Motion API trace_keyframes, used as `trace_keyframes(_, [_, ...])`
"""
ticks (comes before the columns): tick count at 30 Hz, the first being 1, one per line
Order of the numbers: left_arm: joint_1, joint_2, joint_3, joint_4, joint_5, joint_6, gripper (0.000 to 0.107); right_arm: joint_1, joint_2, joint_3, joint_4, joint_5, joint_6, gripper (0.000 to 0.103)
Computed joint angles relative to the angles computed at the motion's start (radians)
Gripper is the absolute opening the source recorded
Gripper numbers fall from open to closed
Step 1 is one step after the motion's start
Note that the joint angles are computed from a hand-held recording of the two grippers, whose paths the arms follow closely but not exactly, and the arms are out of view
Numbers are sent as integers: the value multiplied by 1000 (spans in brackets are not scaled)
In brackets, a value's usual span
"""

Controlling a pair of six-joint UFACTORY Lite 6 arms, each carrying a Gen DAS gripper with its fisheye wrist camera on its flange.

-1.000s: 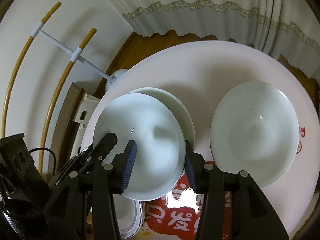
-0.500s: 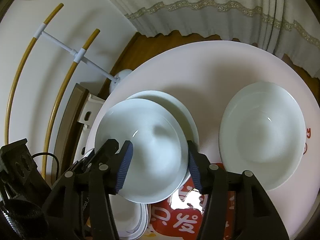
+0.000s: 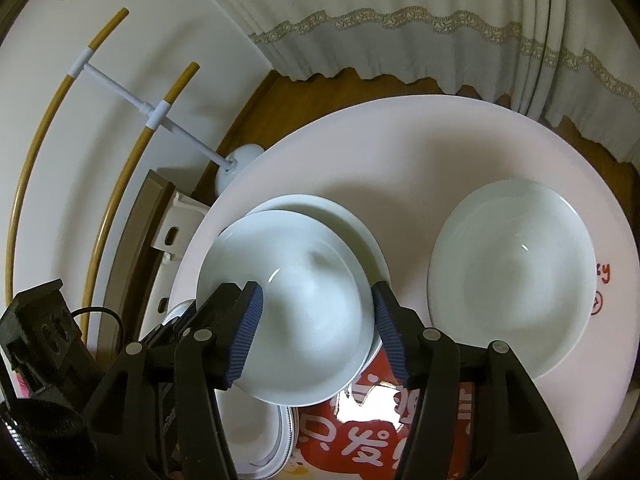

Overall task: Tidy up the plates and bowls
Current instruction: 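Lower the held bowl into the other white bowl, nesting them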

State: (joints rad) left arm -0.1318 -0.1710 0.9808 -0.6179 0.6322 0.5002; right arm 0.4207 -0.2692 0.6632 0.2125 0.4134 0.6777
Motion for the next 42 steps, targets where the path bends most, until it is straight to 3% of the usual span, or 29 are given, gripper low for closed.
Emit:
trace_keyframes(4, [-9, 1, 1, 10, -5, -13, 3, 4, -32, -15, -38, 17, 33, 58])
trace_keyframes(9, [-14, -2, -1, 20, -10, -24, 3, 46, -77, -12, -233, 80, 219, 64])
trace_keyframes(19, [-28, 4, 5, 44, -20, -50, 3, 46, -91, -94, -243, 12, 218, 63])
trace_keyframes(22, [-31, 6, 9, 52, -19, -59, 3, 43, -92, -106, -217, -7, 183, 53])
trace_keyframes(27, [-45, 14, 22, 81, -24, -89, 3, 52, -66, -96, -238, -16, 192, 48])
trace_keyframes(38, [-67, 28, 43, 136, -26, -148, 4, 12, -40, -145, -188, -69, 136, 19])
trace_keyframes(42, [-85, 28, 54, 182, -27, -195, 5, -2, -54, -165, -165, -94, 100, 17])
